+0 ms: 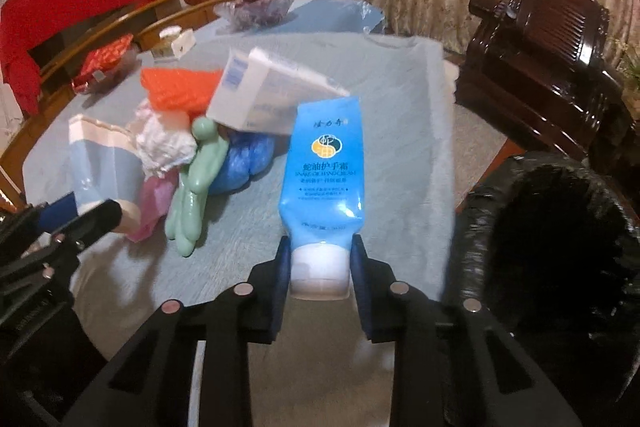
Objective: Collect trash
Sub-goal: 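Grasp the blue hand cream tube with the right tool while the left tool holds the cup, then carry cup and tube over the bin and open both tools to drop them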
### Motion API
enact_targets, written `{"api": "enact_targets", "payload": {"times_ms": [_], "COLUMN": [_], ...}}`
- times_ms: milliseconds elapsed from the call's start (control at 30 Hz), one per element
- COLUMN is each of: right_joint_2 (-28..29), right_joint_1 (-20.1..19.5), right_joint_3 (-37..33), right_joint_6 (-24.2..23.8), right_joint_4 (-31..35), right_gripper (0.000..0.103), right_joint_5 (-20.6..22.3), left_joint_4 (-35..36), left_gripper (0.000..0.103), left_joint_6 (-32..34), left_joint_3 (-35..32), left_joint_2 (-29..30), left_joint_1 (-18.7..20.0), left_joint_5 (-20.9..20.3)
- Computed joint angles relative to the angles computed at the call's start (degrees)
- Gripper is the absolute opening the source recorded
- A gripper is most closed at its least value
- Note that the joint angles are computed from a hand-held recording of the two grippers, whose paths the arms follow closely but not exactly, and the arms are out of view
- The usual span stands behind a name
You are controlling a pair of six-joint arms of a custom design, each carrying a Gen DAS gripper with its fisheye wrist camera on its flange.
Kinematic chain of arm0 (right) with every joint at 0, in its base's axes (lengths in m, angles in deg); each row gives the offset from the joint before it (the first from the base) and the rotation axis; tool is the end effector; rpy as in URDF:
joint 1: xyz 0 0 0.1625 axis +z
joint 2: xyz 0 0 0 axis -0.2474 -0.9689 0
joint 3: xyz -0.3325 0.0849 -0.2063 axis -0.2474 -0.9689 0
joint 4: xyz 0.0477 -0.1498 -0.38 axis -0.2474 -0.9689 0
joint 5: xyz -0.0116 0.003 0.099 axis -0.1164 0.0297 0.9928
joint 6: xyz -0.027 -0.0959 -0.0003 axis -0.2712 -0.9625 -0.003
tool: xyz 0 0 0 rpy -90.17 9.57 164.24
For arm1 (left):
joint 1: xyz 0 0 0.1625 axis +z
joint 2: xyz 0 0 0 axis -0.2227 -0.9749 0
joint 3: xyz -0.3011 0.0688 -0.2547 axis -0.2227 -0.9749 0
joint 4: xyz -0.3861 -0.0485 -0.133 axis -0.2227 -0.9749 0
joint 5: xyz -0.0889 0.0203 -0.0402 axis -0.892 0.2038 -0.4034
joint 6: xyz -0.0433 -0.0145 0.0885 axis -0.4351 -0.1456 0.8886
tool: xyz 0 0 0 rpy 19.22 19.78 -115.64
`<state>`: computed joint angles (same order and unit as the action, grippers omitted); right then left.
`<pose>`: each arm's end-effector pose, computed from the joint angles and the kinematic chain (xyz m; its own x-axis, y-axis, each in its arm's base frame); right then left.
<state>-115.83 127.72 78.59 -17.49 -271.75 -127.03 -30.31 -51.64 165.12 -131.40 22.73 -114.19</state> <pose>0.1949 -0.2706 0.1952 -0.7357 -0.2064 0.6451 -0.5426 0.7497 -0.3789 -0.2373 -0.2562 0.1490 -0.7447 0.0770 -0.6629 0.5248 0.6812 -0.5105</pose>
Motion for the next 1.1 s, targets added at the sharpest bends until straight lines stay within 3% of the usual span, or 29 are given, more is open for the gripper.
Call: {"api": "enact_targets", "payload": {"times_ms": [267,467,667,767,933,1100], "right_joint_2": [-10.6,-19.2,-27.7,-32.7,-41.5,-49.8], "right_joint_1": [2.0,3.0,1.8,0.1,-4.4,-12.2], "right_joint_3": [1.7,2.8,3.7,4.0,4.5,4.9], "right_joint_6": [0.9,1.1,0.5,-0.1,-2.8,-7.4], "right_joint_4": [5.0,9.1,13.2,15.9,19.2,21.5], "right_gripper": [0.029,0.029,0.029,0.029,0.029,0.029], "right_joint_5": [0.0,0.0,-1.2,-2.1,-3.2,-1.5], "left_joint_4": [3.2,0.5,-12.8,-22.7,-36.7,-47.5], "left_gripper": [0.045,0.045,0.045,0.045,0.045,0.045], "left_joint_6": [-3.7,-2.1,7.3,14.4,23.7,31.2], "left_joint_3": [-2.2,-3.6,-5.3,-6.8,-10.0,-14.5], "left_joint_2": [0.8,3.5,11.2,17.5,26.9,36.5], "left_joint_1": [-5.5,-8.9,-8.1,-6.9,-4.7,-2.8], "left_joint_5": [-1.1,-1.5,-2.1,-2.9,-4.6,-7.5]}}
